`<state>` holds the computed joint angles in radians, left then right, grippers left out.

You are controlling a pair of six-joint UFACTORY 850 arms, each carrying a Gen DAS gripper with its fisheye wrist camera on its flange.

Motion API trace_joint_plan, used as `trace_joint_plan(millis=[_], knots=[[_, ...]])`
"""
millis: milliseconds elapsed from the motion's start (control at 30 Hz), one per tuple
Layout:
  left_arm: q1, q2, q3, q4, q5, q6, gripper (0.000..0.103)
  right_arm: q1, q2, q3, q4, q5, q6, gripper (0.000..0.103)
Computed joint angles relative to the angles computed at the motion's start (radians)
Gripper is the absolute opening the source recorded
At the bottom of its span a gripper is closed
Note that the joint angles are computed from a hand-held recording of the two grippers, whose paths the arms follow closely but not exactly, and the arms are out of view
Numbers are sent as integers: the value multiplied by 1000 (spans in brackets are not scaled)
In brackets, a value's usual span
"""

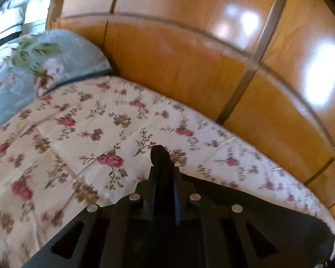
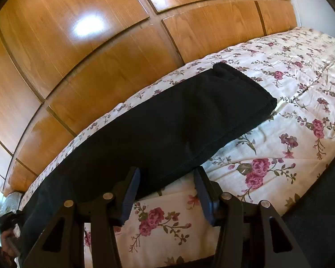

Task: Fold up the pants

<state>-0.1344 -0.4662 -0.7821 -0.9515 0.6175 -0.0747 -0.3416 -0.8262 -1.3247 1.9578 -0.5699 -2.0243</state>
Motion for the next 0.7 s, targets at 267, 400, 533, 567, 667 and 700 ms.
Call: trace_joint_plan(millis=[267,400,533,567,667,700], knots=[[-196,171,262,91,236,-374,11,7,7,8,27,15,-27,51],[-308,160,360,84,326,-606,11,38,36,44,204,93,-199,51],[-369,95,404,118,392,-820,11,76,132,143,531,128,-507,51],[-373,81,411,134,418,-863,11,81,151,165,527,99,-496,51],[-371,64,413,155,448,-893,11,127,187,162,288,71,-279,57],[-368,56,410,166,450,-900,11,149,181,138,184,72,-181,57]])
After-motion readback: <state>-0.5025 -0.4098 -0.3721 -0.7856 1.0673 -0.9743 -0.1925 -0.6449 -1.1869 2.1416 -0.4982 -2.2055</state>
